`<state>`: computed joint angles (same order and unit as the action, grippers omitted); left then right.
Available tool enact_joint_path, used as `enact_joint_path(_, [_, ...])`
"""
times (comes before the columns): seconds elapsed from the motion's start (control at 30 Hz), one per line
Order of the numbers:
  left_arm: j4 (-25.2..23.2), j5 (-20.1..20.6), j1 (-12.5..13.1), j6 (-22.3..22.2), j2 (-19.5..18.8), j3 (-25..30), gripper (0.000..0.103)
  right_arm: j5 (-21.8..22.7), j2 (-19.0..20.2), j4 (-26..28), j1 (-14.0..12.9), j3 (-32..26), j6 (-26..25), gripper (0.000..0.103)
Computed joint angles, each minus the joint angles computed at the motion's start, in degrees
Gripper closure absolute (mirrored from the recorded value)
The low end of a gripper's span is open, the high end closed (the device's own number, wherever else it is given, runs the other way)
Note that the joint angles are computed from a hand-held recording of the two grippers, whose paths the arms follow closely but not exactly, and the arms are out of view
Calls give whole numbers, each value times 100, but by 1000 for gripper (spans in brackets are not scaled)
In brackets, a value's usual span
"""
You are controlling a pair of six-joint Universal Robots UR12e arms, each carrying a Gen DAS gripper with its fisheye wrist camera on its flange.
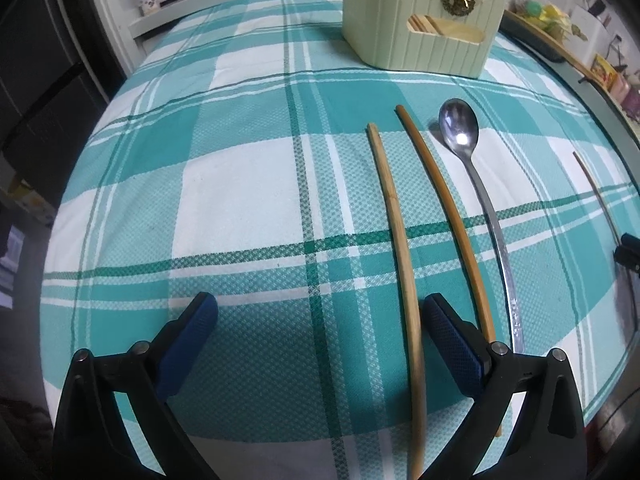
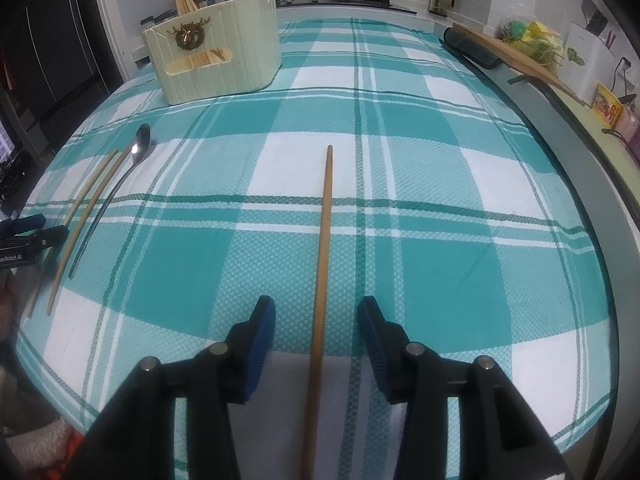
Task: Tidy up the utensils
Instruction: 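Grasp a wooden chopstick with the right gripper while the left gripper grasps another, then carry both chopsticks up over the cream holder with both grippers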
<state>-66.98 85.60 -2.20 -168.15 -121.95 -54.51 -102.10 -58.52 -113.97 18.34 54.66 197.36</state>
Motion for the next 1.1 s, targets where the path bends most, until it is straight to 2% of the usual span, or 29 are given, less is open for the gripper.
enact_joint_path(0.1, [-215, 33, -39, 297, -118, 238, 4, 274, 97, 350, -96, -255, -176, 59])
enact_joint_path(0.17, [-449, -84, -47, 422, -219, 457, 14, 453, 189, 621, -150, -470, -332, 62])
enact_joint_path(0.2, [-596, -144, -52, 465, -286, 600, 18, 520, 259, 778, -173, -618, -438, 68])
enact_joint_path(0.37, [-1179, -189, -126, 624, -660, 1348, 49, 828, 676, 1389, -298, -1408, -632, 81])
enact_joint_path(0.4, [-1281, -168, -148, 637, -750, 1519, 53, 872, 780, 1484, -320, -1593, -634, 82])
enact_joint_path(0.5, [-1581, -188, -185, 546, -1000, 1985, 71, 954, 1111, 1781, -375, -2176, -616, 94])
enact_joint_path(0.57, [-1628, -222, -201, 487, -1084, 2130, 91, 1040, 1309, 1938, -408, -2523, -588, 96])
enact_joint_path(0.6, [-1563, -135, -222, 452, -1093, 2131, 96, 1078, 1412, 2017, -424, -2706, -543, 97])
enact_joint_path(0.67, [-1424, -96, -233, 379, -1049, 2038, 98, 1086, 1551, 2105, -437, -2953, -485, 97])
enact_joint_path(0.73, [-1247, -248, -195, 277, -946, 1872, 98, 1097, 1570, 2021, -443, -2983, -412, 97])
enact_joint_path(0.83, [-759, -470, -107, 51, -662, 1472, 98, 1300, 1283, 1354, -437, -2491, -390, 97])
enact_joint_path(1.1, [597, -1233, 171, -477, 176, 464, 98, 1213, 543, -248, -246, -1512, -803, 98])
